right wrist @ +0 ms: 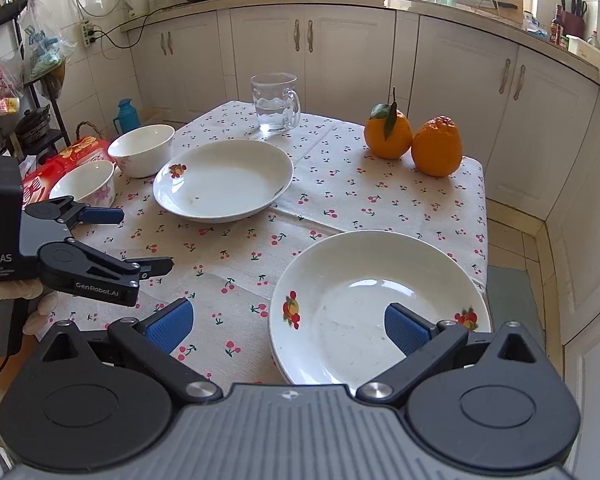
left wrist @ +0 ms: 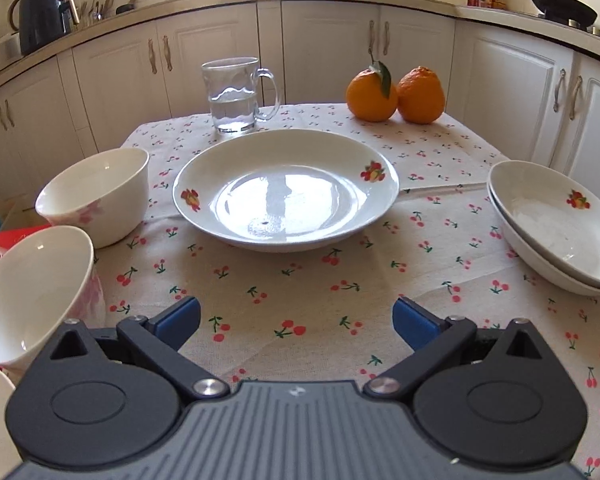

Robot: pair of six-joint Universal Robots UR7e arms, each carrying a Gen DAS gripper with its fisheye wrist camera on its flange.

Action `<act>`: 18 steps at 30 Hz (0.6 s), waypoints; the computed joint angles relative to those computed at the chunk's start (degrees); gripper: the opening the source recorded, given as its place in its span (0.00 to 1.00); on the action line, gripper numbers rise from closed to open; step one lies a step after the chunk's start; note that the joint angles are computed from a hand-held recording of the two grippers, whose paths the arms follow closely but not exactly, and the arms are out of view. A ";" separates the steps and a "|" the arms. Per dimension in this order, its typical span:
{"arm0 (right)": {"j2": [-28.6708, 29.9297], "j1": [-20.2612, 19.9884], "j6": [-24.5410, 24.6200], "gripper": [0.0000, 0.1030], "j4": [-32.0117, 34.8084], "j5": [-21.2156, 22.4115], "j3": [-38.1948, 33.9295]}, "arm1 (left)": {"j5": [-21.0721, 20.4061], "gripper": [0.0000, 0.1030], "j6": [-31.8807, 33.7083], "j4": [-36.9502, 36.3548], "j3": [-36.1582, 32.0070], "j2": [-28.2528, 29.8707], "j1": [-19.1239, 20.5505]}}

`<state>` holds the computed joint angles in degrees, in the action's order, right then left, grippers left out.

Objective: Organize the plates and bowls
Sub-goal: 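Withdraw the right tool and move it to the white red-flower plate, then close the right tool on the rim of the white red-flower plate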

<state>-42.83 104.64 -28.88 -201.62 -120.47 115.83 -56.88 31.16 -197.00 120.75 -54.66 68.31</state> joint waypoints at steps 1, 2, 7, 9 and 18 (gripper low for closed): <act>0.12 -0.16 0.06 1.00 0.70 0.21 -0.48 | 0.37 0.99 -0.10 0.09 -0.46 0.50 0.11; 0.20 -0.34 0.09 1.00 1.33 0.37 -0.91 | 0.41 0.99 -0.03 0.21 -0.84 0.87 0.22; 1.10 -1.12 -0.53 1.00 5.54 0.87 -4.30 | -0.99 0.99 -1.24 2.45 -2.60 1.67 1.07; 1.56 -1.27 -1.08 1.00 7.53 0.95 -6.03 | -1.26 1.00 -0.98 2.46 -3.15 2.04 1.23; 4.99 -1.40 -4.49 1.00 17.17 2.52 -15.88 | -1.07 1.00 -1.06 2.54 -5.97 4.00 1.56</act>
